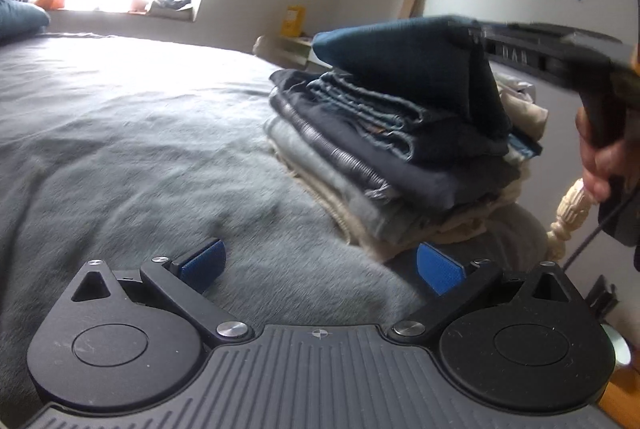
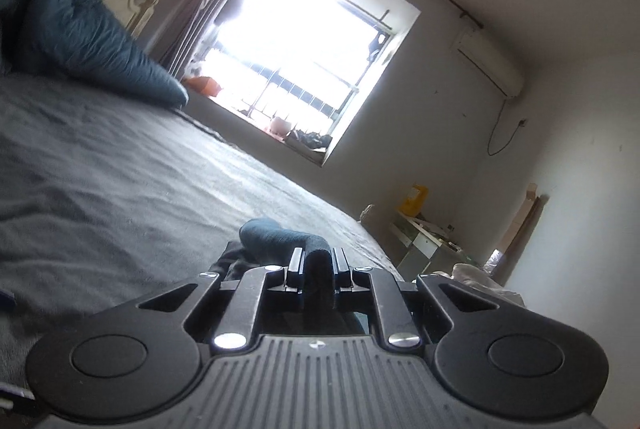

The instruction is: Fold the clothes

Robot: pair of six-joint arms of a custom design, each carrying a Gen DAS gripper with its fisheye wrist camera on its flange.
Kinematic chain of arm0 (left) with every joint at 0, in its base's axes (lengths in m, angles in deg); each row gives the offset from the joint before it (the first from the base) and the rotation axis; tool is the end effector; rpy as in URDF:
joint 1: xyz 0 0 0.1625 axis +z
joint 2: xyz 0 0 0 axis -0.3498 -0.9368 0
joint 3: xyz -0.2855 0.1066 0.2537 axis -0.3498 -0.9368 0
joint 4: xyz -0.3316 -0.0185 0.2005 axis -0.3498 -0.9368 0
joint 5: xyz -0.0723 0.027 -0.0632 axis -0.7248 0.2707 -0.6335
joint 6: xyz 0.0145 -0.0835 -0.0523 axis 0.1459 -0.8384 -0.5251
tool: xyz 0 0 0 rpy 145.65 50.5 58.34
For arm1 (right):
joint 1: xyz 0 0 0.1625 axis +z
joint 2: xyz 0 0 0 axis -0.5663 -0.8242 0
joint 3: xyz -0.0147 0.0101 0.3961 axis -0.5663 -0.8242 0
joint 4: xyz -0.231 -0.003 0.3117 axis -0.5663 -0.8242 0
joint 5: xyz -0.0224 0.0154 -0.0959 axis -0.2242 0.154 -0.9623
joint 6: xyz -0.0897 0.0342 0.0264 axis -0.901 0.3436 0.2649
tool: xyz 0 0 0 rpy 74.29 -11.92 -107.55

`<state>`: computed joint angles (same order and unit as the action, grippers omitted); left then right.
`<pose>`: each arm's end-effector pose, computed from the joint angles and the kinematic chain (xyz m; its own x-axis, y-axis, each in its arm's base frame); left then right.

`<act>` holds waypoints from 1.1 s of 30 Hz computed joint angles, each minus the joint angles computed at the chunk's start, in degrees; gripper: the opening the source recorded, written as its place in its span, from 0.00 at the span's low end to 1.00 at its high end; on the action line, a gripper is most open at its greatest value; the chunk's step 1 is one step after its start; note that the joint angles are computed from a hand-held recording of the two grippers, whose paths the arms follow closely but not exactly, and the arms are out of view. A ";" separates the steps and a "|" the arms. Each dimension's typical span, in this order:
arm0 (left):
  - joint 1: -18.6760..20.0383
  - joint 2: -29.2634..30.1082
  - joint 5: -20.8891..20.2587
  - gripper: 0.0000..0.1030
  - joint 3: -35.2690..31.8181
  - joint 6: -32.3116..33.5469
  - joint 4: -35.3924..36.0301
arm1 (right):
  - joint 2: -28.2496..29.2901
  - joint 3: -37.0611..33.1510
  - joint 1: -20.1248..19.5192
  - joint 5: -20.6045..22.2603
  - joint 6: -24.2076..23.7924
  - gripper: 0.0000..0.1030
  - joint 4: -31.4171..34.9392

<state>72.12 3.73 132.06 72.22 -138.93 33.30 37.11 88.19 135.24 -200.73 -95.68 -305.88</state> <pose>-0.2394 -0.5193 0.0124 -0.5871 0.7915 -0.1700 0.7460 0.4474 -0.4933 0.1603 -0.4273 0.2524 -0.2163 0.3389 0.9156 -0.8912 0.3145 -0.3269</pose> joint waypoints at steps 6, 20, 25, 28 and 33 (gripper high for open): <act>1.17 2.05 2.59 1.00 -1.86 -0.38 1.40 | -0.28 1.48 -1.75 1.72 3.26 0.13 1.88; 2.31 0.75 1.98 1.00 -2.77 -3.04 2.27 | 8.38 4.00 -5.32 2.86 -0.88 0.30 -3.79; 2.11 0.11 1.35 1.00 -5.30 -3.23 1.71 | 2.96 15.30 -6.17 11.70 17.41 0.39 -6.32; 1.61 0.53 3.83 1.00 -7.87 -2.69 2.12 | -1.84 21.33 -8.22 14.43 28.46 0.39 -9.75; -1.48 2.60 8.72 1.00 -11.33 1.52 2.18 | -12.60 26.38 -14.18 13.03 41.00 0.39 -11.27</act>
<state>70.64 6.33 140.78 60.89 -137.41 35.47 24.51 114.57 121.05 -187.70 -54.68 -317.14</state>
